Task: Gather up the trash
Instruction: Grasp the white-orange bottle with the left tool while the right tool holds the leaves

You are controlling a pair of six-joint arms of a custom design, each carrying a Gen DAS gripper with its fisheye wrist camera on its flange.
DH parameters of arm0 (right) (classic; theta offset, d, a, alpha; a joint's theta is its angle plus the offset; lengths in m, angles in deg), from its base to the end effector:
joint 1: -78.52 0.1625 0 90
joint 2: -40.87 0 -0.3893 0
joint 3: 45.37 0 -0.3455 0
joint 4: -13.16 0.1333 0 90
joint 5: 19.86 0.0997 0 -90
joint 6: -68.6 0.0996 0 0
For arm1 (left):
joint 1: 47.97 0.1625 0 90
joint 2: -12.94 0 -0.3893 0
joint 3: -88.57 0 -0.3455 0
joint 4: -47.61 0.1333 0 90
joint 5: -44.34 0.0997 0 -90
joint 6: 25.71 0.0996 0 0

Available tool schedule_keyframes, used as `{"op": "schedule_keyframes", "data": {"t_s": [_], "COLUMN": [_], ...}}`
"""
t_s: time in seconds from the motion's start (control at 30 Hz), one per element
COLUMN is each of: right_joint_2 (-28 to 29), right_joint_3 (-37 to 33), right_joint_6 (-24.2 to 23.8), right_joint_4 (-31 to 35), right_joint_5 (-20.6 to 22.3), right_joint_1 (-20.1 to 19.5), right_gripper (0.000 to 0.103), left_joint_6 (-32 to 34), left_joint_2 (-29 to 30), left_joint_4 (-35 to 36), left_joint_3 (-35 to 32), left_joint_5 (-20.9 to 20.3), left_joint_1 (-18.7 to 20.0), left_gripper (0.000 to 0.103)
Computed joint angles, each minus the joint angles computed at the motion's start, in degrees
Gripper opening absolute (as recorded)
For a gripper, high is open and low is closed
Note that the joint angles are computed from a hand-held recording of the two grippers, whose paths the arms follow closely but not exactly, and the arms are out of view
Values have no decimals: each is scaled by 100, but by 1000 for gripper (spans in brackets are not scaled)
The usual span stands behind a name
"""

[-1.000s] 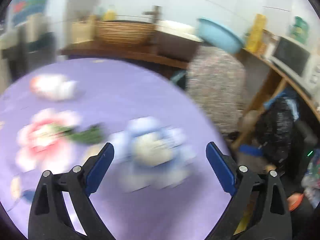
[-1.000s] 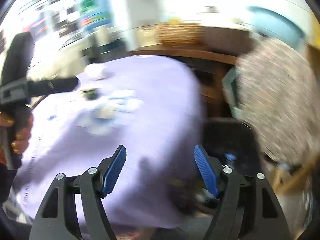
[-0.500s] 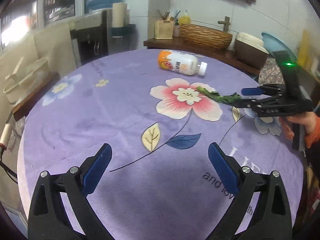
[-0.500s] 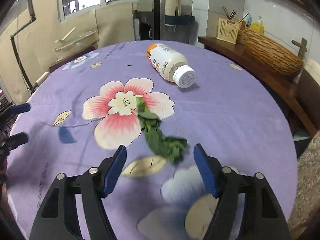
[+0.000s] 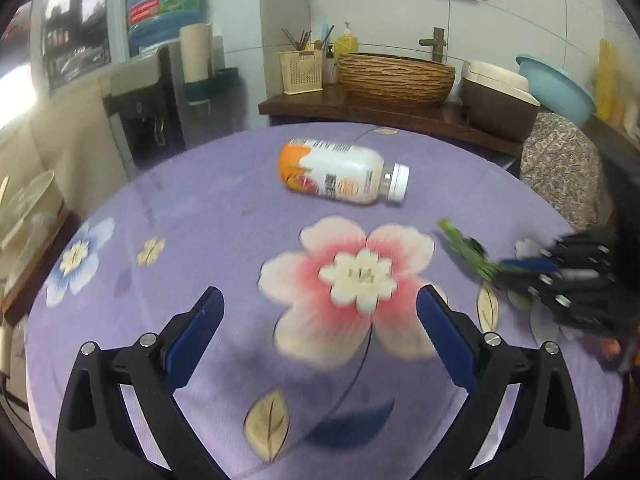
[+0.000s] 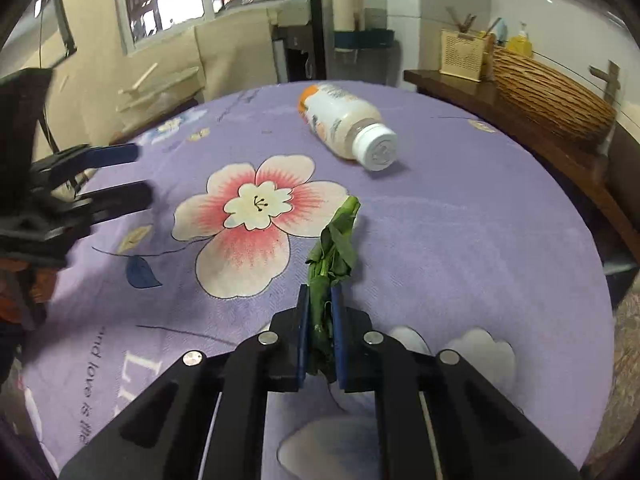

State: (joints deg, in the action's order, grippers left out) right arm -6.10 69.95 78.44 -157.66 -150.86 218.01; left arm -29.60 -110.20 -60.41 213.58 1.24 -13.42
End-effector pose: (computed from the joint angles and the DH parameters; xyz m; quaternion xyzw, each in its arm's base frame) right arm 0.4294 -0.2775 0.0741 0.2800 -0.8888 0.2607 0.2522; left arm -0.0867 -0.3099 0.4396 0.3447 0.8422 -0.3070 0.2786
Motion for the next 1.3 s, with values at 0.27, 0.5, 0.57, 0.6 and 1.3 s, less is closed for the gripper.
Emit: {"op": "schedule_keyframes", "data": {"t_s": [0.27, 0.5, 0.57, 0.6, 1.3], "right_joint_2": [-1076, -1541, -1510, -1493, -1162], "right_joint_3": [971, 1432, 1431, 1425, 1178], "right_joint_6": [586, 777, 709, 688, 672], "right_joint_4": [74, 54, -114, -177, -552], "right_joint_5": [-167, -33, 8, 39, 109], "right_joint_1": [309, 185, 99, 67, 77], "right_gripper": [11, 11, 11, 11, 11], "left_joint_6": [3453, 5577, 5638, 5645, 3014], "left_joint_2": [1668, 2794, 3106, 3219, 5382], "left_joint_4": [-2654, -2136, -1887, -1781, 1382], "left_joint_3": [-73, -1594, -1989, -2146, -4930], "left_joint_5": [-137, -1235, -1545, -1711, -1683], "left_joint_1": [437, 1553, 1771, 1860, 2475], "left_gripper": [95, 95, 95, 95, 85]}}
